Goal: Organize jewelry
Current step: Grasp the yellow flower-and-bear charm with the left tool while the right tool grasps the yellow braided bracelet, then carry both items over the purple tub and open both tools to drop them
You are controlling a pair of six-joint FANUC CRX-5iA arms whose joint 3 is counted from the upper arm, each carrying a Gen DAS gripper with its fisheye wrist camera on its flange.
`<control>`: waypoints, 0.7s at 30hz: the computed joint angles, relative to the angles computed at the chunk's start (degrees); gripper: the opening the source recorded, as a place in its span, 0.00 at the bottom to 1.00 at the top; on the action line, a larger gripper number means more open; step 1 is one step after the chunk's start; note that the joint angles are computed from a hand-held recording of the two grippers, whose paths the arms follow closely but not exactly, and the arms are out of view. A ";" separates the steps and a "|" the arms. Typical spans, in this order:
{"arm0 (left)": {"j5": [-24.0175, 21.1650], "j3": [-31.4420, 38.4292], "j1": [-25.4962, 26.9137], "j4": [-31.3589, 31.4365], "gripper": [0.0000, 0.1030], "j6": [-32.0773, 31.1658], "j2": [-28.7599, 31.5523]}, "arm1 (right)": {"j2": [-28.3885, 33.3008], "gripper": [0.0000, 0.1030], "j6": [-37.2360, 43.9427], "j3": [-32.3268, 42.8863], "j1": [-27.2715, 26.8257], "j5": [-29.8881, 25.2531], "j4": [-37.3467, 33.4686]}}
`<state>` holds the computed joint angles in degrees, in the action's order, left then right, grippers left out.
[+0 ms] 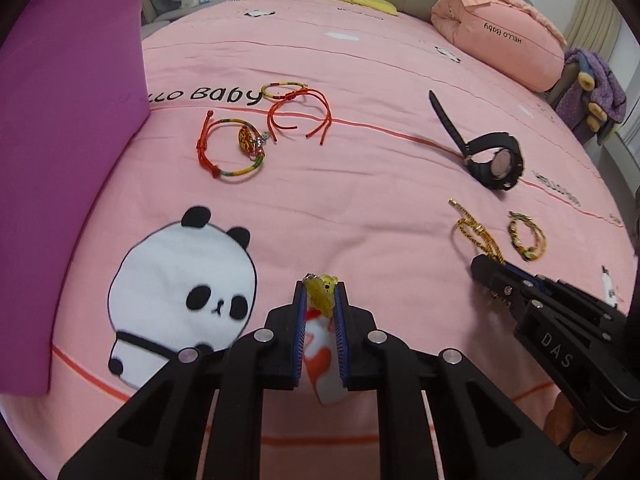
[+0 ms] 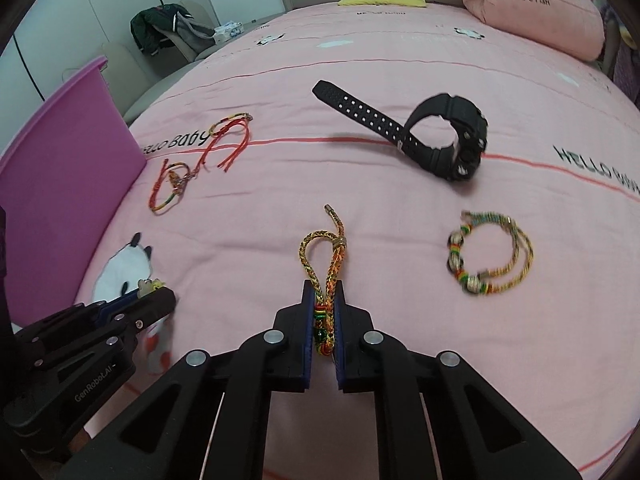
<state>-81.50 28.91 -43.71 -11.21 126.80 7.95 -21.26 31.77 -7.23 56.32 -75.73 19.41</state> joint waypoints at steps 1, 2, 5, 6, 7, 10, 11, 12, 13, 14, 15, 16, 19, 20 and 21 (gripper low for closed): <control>-0.19 -0.38 -0.01 0.39 0.13 0.09 -0.65 | -0.74 0.08 -1.21 -0.18 1.08 -0.62 0.05; -0.54 -0.54 -0.08 0.62 0.13 0.11 -1.13 | -1.34 0.08 -2.40 -0.38 2.24 -1.24 0.42; -2.49 -0.01 -0.85 -0.08 0.13 0.05 -2.15 | -2.89 0.08 -5.48 -0.63 5.78 -3.13 1.74; -3.14 0.22 -1.27 -0.55 0.13 0.11 -2.64 | -3.32 0.08 -6.37 -0.60 6.92 -3.74 2.27; -3.59 0.29 -1.63 -0.89 0.13 0.22 -3.14 | -3.82 0.08 -7.50 -0.54 8.44 -4.51 3.07; -4.59 0.56 -2.63 -1.78 0.13 0.35 -4.79 | -4.65 0.08 -10.42 0.11 12.41 -6.57 5.51; -4.98 0.92 -3.08 -2.19 0.13 0.32 -5.22 | -4.88 0.08 -11.40 0.42 13.77 -7.25 6.47; -5.13 1.16 -3.40 -2.34 0.13 0.10 -5.71 | -5.02 0.08 -12.02 0.71 14.79 -7.78 7.30; -5.35 1.55 -3.64 -2.31 0.13 -0.27 -5.98 | -5.11 0.08 -13.05 1.21 16.55 -8.69 8.70; -5.55 1.87 -3.78 -2.10 0.13 -0.75 -6.32 | -5.29 0.08 -13.74 1.57 17.77 -9.29 9.66; -5.61 2.03 -3.84 -2.05 0.13 -0.90 -6.78 | -5.36 0.08 -14.53 1.98 19.04 -9.81 10.66; -5.33 2.06 -3.94 -1.95 0.13 -0.72 -7.52 | -5.36 0.08 -15.31 2.43 20.39 -10.38 11.78; -5.78 3.03 -4.42 -2.87 0.13 0.04 -9.04 | -4.63 0.08 -16.66 4.41 23.90 -11.83 14.94; -6.31 3.83 -4.83 -3.73 0.13 0.17 -9.32 | -4.30 0.08 -16.98 5.18 24.97 -12.10 15.80; -6.77 4.58 -5.23 -4.55 0.13 0.23 -9.68 | -3.93 0.08 -17.24 6.02 25.92 -12.20 16.59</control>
<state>-88.27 33.50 -48.94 -15.76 127.03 -1.73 -25.19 14.53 -1.21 82.24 -87.93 36.00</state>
